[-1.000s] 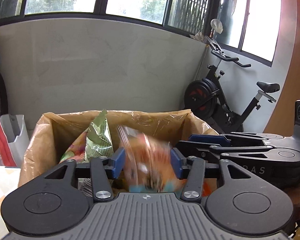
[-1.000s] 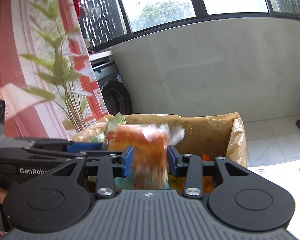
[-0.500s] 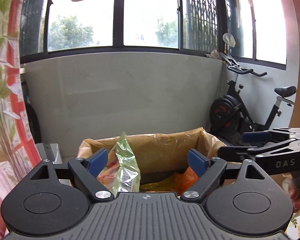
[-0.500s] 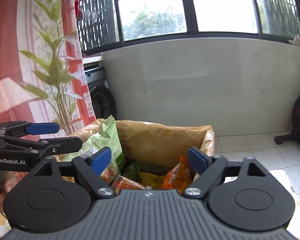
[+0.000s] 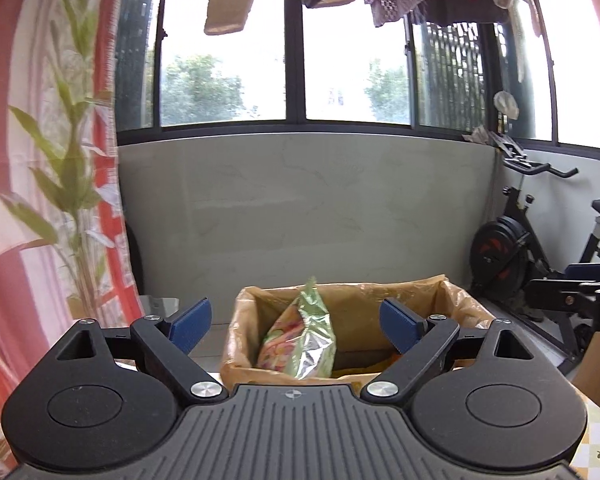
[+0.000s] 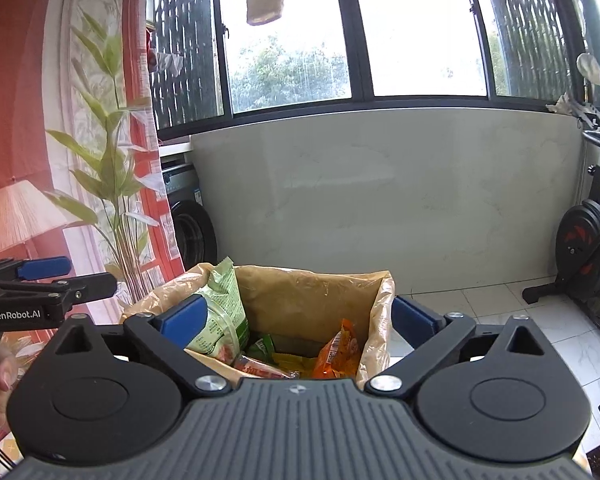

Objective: Organize snacks

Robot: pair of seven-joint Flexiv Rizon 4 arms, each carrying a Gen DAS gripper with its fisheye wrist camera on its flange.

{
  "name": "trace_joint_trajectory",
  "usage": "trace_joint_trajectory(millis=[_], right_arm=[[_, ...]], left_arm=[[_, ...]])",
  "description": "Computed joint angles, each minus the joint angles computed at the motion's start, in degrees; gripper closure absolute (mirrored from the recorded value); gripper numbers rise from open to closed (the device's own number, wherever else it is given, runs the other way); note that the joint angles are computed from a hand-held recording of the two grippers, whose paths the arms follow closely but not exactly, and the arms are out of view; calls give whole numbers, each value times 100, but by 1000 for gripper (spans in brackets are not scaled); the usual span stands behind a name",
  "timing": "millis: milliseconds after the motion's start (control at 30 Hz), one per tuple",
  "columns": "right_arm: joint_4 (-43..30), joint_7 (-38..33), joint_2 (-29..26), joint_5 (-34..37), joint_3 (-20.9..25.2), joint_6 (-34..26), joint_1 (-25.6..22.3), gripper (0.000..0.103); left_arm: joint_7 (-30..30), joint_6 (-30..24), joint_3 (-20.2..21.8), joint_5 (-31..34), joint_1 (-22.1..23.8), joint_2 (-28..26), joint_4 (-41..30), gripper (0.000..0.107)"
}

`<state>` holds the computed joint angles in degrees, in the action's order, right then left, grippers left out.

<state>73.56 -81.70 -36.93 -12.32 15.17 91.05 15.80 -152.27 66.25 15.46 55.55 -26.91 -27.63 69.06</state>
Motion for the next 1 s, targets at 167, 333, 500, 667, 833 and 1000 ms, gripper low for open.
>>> trace_joint_trajectory(millis=[167,333,500,667,833,1000], right_arm=[[523,300,388,-108,-630,249,363,2],[971,770,705,-183,-1092,424,677,2],[1383,1071,950,-300,-1232,616,781,2],[1711,1241,1133,-426,-1384,686,905,2],[1873,1327,1204,-509,-1404,755,932,2],[1957,1451,1245,-557,-1590,769,1086,2]], left_arm=[[-375,-676,62,519,-395,336,194,12],[-866,-1149,-82,1143,-597,661,417,12],[-1004,-974,-454,1112,-343,1039,824,12],[-1259,-1190,-755,1357,-236,1284,1074,12],[-1285,-1230,-1072,1357,24,1369,1194,12],[-1349,-1284,-1198,1453,120,1411,1227,12]])
